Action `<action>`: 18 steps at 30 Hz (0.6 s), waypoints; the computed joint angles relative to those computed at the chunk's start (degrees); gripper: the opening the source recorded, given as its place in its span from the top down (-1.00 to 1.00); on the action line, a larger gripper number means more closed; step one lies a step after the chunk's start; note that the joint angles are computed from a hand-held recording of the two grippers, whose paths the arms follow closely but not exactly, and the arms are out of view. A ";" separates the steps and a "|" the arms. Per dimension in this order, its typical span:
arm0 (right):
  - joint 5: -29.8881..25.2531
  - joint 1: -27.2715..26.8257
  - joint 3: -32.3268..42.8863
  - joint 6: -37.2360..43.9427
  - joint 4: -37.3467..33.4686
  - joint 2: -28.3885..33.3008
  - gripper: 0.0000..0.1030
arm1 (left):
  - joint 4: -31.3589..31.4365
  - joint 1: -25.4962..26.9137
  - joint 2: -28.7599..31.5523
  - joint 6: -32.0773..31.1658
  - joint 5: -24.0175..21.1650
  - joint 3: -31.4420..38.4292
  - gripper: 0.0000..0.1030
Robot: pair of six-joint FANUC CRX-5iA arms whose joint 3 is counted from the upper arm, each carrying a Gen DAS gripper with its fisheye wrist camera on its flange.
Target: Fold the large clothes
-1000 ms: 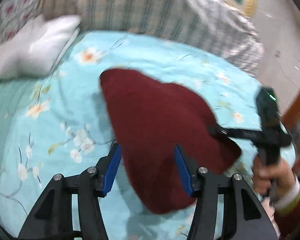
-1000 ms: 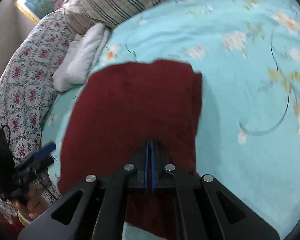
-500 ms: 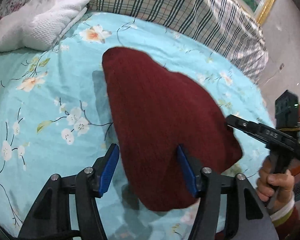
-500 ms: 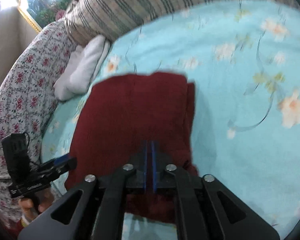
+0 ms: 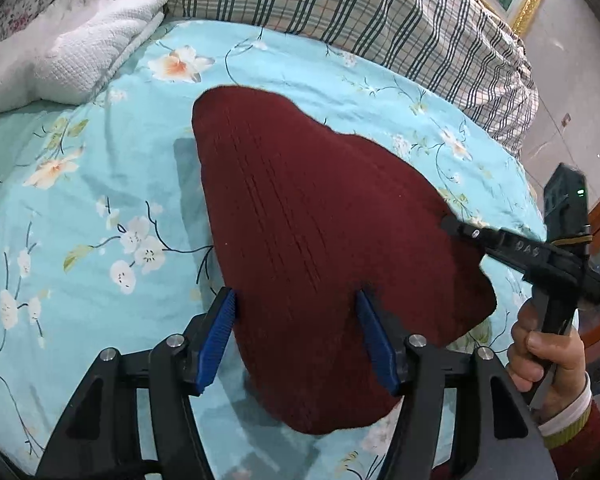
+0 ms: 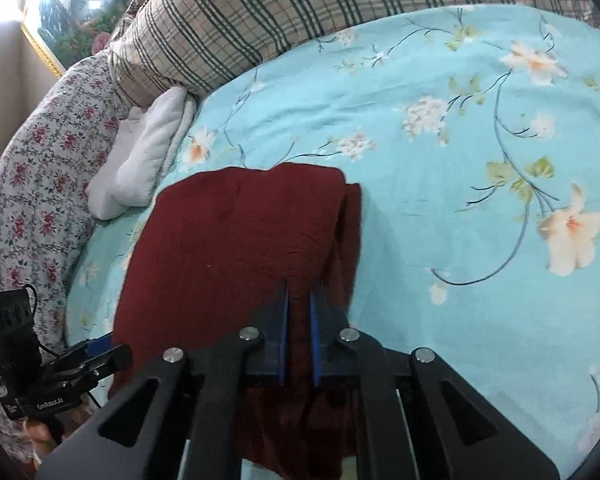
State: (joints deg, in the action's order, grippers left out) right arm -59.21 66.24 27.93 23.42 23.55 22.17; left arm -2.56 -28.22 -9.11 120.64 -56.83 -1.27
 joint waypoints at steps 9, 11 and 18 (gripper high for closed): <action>1.31 1.81 1.67 0.53 6.37 -0.03 0.70 | 1.11 0.38 0.28 -0.60 0.06 -0.27 -0.28; -1.41 1.24 6.95 5.27 2.24 2.92 0.70 | 0.40 0.02 0.46 -0.04 -0.18 0.06 -0.28; -3.62 0.32 5.67 4.91 -1.78 4.27 0.72 | 0.36 -0.14 0.69 0.23 -0.27 -0.28 -0.32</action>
State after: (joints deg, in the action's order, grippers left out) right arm -62.84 66.55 33.60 28.33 21.77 26.44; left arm -2.20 -28.36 -8.41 120.87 -57.10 -1.55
